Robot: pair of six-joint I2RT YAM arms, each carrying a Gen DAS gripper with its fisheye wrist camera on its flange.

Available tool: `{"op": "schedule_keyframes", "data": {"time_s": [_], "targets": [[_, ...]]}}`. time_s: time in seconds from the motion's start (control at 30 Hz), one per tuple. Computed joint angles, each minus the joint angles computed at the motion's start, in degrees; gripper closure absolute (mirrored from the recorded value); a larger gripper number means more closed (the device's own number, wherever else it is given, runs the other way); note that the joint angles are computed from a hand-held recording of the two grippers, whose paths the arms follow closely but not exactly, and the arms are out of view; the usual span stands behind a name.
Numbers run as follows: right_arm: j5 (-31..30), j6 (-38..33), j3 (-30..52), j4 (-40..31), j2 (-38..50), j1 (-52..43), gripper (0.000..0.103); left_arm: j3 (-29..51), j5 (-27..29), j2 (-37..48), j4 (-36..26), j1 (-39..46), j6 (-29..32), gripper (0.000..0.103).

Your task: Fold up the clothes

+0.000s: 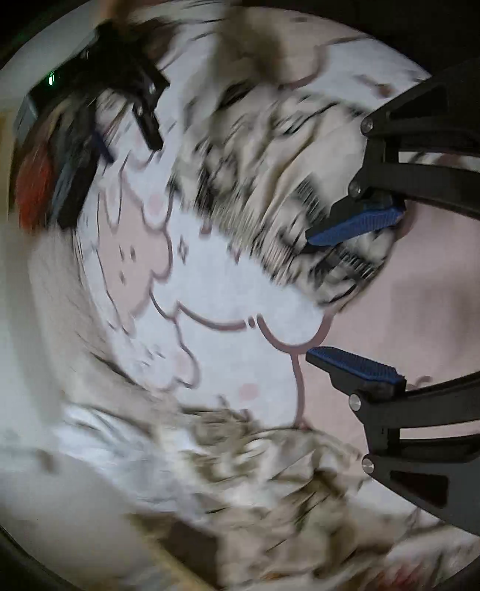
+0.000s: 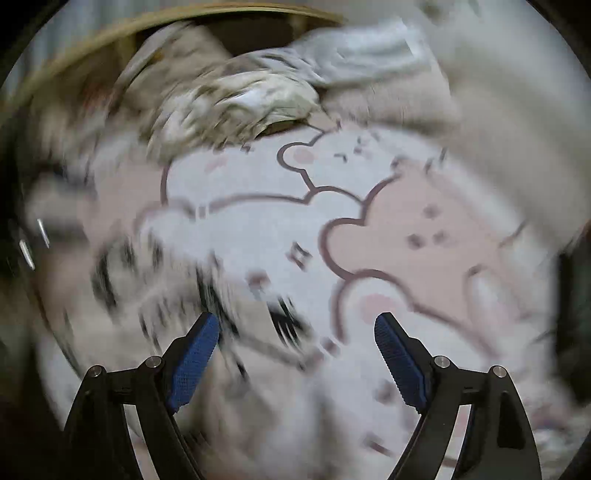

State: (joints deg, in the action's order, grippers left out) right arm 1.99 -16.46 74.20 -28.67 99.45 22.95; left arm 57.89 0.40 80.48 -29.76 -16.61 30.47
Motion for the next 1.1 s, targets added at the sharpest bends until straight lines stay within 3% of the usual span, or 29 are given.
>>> {"op": "schedule_keyframes", "data": {"time_s": [0.13, 0.27, 0.4, 0.53, 0.63, 0.8, 0.87, 0.93, 0.97, 1.0, 1.03, 1.1], "targets": [[12.8, -13.4, -25.6, 14.9, -15.7, 8.8, 0.023, -14.5, -10.9, -13.1, 3.6, -12.6, 1.6, 0.046], [23.9, -24.8, -46.6, 34.0, -25.8, 20.3, 0.023, -26.1, -25.4, -17.7, 11.2, -27.0, 1.1, 0.046], [30.7, -31.2, -53.6, 49.8, -19.0, 27.6, 0.023, -32.7, -36.6, -14.5, 19.8, -37.2, 2.0, 0.046], [35.0, -35.0, -54.0, 63.5, -9.7, 29.6, 0.023, -39.6, -45.8, -6.7, 40.1, -41.1, 12.6, 0.046], [37.0, -38.4, -52.3, 71.0, -3.3, 29.8, 0.023, -40.2, -45.9, -3.4, 47.4, -39.9, 16.4, 0.047], [38.5, -46.8, -51.4, 86.0, 6.5, 30.8, 0.024, -39.3, -43.2, -1.4, 51.1, -37.2, 20.6, 0.046], [38.9, -48.0, -49.9, 86.3, 8.3, 31.0, 0.037, -39.1, -42.3, 0.2, 53.9, -36.4, 23.6, 0.046], [38.7, -51.0, -48.7, 87.9, 11.6, 31.4, 0.068, -38.5, -41.6, 1.9, 56.3, -35.5, 26.7, 0.047], [38.5, -52.9, -48.3, 89.4, 13.5, 31.6, 0.075, -38.0, -41.3, 2.5, 56.8, -34.9, 27.6, 0.049], [38.3, -54.6, -47.9, 90.6, 15.1, 31.8, 0.082, -37.4, -41.5, 3.6, 57.1, -34.2, 28.3, 0.06], [38.0, -54.9, -47.5, 90.7, 15.4, 31.6, 0.082, -36.8, -42.0, 5.0, 57.5, -33.6, 29.0, 0.076], [37.3, -53.7, -46.0, 87.3, 14.3, 30.6, 0.082, -36.6, -42.5, 7.2, 59.3, -31.8, 31.1, 0.092]]}}
